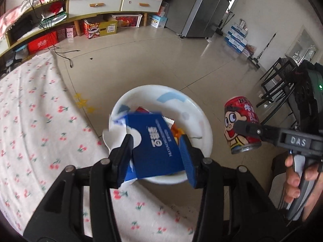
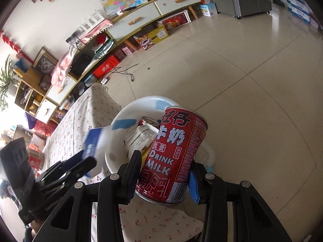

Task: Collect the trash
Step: 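Carry the tissue box into the bin and release it while the right gripper brings the can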

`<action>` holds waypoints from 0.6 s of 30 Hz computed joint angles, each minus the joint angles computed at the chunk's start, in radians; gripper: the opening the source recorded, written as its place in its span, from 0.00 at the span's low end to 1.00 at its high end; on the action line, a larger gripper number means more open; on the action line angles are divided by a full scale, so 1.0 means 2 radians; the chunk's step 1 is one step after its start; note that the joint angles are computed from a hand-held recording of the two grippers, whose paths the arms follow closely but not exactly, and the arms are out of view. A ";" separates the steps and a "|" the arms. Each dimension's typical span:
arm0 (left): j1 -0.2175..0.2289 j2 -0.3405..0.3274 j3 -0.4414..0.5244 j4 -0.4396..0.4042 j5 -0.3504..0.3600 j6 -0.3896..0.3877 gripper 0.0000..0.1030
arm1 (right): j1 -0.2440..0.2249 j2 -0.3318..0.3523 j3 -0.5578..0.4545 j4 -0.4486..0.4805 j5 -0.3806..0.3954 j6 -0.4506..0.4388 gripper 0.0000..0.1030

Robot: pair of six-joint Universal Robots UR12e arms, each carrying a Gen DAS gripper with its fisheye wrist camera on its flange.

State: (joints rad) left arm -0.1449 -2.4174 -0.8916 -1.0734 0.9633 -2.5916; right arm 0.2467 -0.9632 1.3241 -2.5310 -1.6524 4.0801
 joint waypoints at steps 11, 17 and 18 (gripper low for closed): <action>0.013 0.009 -0.011 -0.002 0.009 -0.036 0.76 | -0.002 0.017 -0.025 0.014 0.002 0.000 0.42; 0.025 0.024 -0.035 0.008 0.023 -0.048 0.78 | -0.003 0.036 -0.058 0.039 0.013 -0.014 0.42; 0.027 0.028 -0.042 0.012 0.029 -0.048 0.79 | -0.003 0.040 -0.065 0.048 0.011 -0.016 0.42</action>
